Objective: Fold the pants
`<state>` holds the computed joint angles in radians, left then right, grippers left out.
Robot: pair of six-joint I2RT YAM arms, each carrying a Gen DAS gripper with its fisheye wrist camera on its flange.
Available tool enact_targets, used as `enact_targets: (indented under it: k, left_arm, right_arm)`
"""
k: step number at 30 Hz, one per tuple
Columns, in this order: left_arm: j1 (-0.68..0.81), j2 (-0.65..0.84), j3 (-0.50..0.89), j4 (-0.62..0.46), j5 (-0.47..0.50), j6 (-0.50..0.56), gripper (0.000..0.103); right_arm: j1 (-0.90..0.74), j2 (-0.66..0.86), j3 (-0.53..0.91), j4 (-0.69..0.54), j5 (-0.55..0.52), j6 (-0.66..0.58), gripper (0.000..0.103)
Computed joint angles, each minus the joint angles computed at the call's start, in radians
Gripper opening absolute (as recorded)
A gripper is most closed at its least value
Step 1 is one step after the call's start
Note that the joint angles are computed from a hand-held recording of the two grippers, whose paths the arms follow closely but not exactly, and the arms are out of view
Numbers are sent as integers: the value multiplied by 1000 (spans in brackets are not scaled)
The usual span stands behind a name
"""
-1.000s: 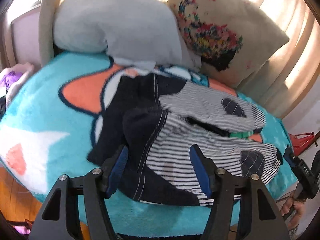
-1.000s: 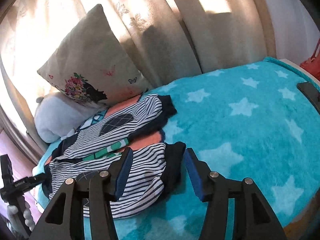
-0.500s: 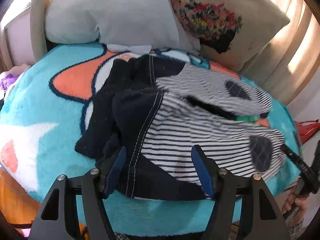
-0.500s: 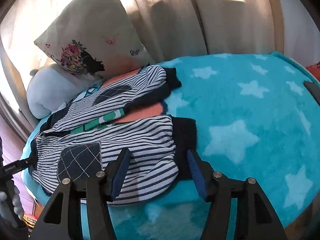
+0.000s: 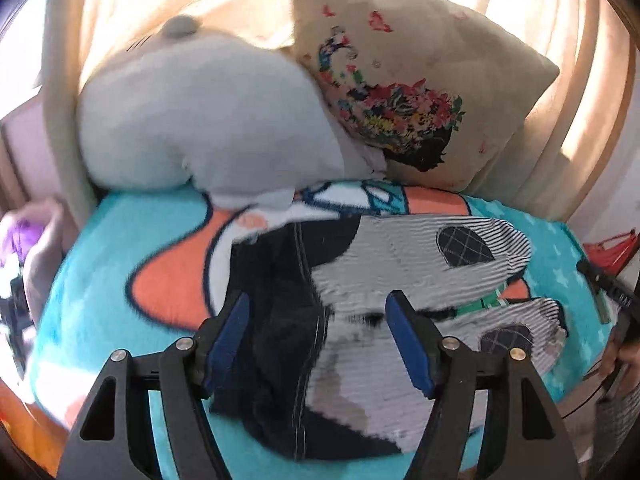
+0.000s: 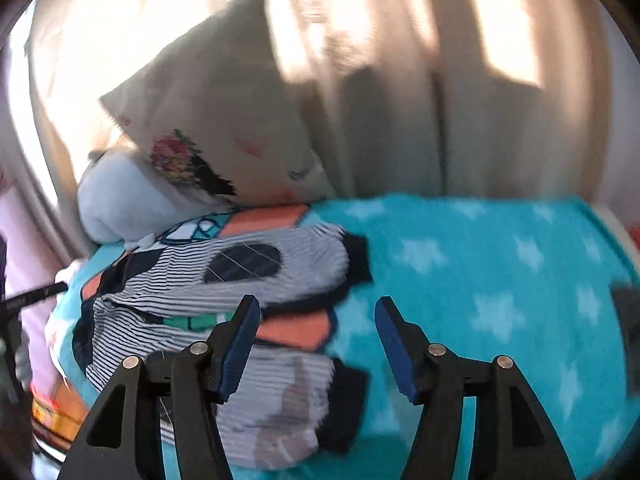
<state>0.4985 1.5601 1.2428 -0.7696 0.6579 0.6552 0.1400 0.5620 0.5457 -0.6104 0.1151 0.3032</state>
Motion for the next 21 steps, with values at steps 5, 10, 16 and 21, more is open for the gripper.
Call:
enact_targets:
  k: [5,10,16,21]
  left_arm:
    - [-123,77,78,22,-51,-17,70]
    - [-252,248,232,-24,-140,-10,70]
    - [-347,502,507,-170,-209,27,70]
    - [-385,645,679,-275,-247,69,70]
  right_arm:
    - [-55,323,134,122,-122,-213,65]
    - [-67,669,312,175,-120,-372,65]
    - [-109,929,492,153,-189,-466,65]
    - [-121,1091,631,103,-231,-534,65]
